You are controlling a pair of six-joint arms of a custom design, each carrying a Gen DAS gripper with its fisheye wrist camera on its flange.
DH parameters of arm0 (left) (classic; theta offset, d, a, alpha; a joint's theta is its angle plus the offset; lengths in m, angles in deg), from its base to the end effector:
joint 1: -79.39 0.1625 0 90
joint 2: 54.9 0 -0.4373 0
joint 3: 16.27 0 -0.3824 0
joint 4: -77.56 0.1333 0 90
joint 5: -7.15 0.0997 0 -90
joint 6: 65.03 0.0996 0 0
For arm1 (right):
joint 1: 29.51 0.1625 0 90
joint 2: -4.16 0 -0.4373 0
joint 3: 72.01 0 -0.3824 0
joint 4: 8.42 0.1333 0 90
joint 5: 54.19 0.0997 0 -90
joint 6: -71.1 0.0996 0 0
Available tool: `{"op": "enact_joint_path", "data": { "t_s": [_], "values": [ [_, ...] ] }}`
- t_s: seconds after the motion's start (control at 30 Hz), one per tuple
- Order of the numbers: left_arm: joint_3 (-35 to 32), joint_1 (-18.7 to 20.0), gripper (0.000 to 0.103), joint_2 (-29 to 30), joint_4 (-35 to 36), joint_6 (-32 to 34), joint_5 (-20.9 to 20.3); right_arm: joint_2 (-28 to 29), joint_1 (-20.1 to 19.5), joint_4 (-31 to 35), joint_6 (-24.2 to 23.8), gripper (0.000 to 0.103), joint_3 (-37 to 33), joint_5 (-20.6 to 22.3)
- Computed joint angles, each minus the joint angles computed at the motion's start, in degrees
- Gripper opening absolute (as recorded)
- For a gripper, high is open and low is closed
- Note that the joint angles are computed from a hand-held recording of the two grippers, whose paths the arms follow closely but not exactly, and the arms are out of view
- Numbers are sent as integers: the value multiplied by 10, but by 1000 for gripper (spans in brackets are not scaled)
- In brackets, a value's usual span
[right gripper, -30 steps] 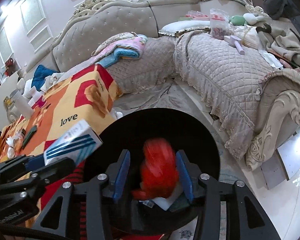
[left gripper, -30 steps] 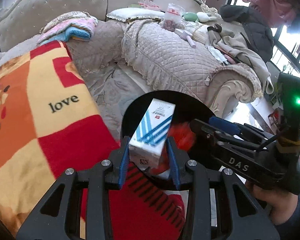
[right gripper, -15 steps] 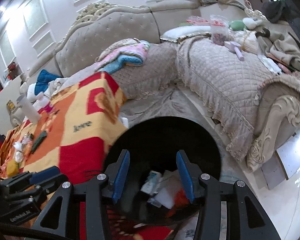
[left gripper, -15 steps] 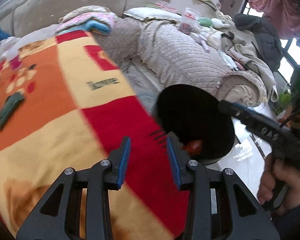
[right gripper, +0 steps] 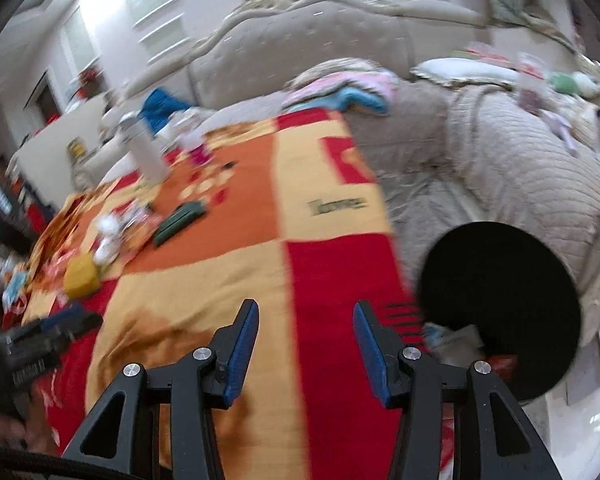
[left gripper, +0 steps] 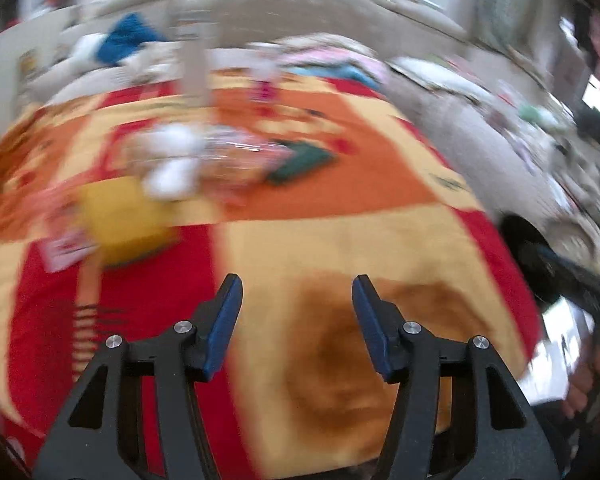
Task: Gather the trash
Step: 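Grasp the yellow sponge with the left tool while the right tool grasps the pink bread wrapper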
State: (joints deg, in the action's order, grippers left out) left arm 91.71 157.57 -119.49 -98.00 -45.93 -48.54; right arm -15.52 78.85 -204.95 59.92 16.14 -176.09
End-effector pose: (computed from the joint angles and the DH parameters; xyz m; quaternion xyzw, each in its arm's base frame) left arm 0.0636 -0.6208 0.3008 0.1354 0.8876 -0.3256 0.2965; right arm 0.2916 -0.6226 -0.0511 0.1451 -0.9018 0.3292 0.2396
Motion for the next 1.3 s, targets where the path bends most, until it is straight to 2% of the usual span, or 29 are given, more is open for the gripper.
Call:
{"op": "enact_joint_path", "data": {
  "t_s": [0.1, 0.27, 0.5, 0.73, 0.77, 0.8, 0.83, 0.9, 1.17, 1.3],
  "values": [
    [-18, 36, 56, -19, -9, -26, 2, 20, 12, 24, -16, 47, -21, 1],
    [-63, 75, 56, -23, 42, -90, -14, 43, 19, 57, -21, 47, -53, 8],
    [-117, 96, 56, 0, 80, -162, -39, 69, 29, 101, -29, 47, -102, 16],
    [-161, 104, 56, 31, 97, -175, -62, 92, 30, 147, -36, 47, -150, 24],
    [-163, 104, 55, 33, 97, -174, -60, 99, 30, 156, -36, 47, -165, 27],
    [-163, 104, 41, 35, 92, -175, -55, 106, 30, 167, -38, 47, -183, 34],
    [-162, 105, 34, 36, 91, -173, -55, 113, 31, 174, -41, 47, -198, 40],
    [-157, 106, 28, 35, 82, -163, -55, 131, 31, 198, -50, 47, -240, 63],
    [-96, 97, 26, -5, 47, -91, -94, 221, 24, 322, -24, 47, -433, 143],
    [-69, 95, 26, -22, 38, -83, -93, 270, 17, 397, -2, 47, -537, 193]
  ]
}}
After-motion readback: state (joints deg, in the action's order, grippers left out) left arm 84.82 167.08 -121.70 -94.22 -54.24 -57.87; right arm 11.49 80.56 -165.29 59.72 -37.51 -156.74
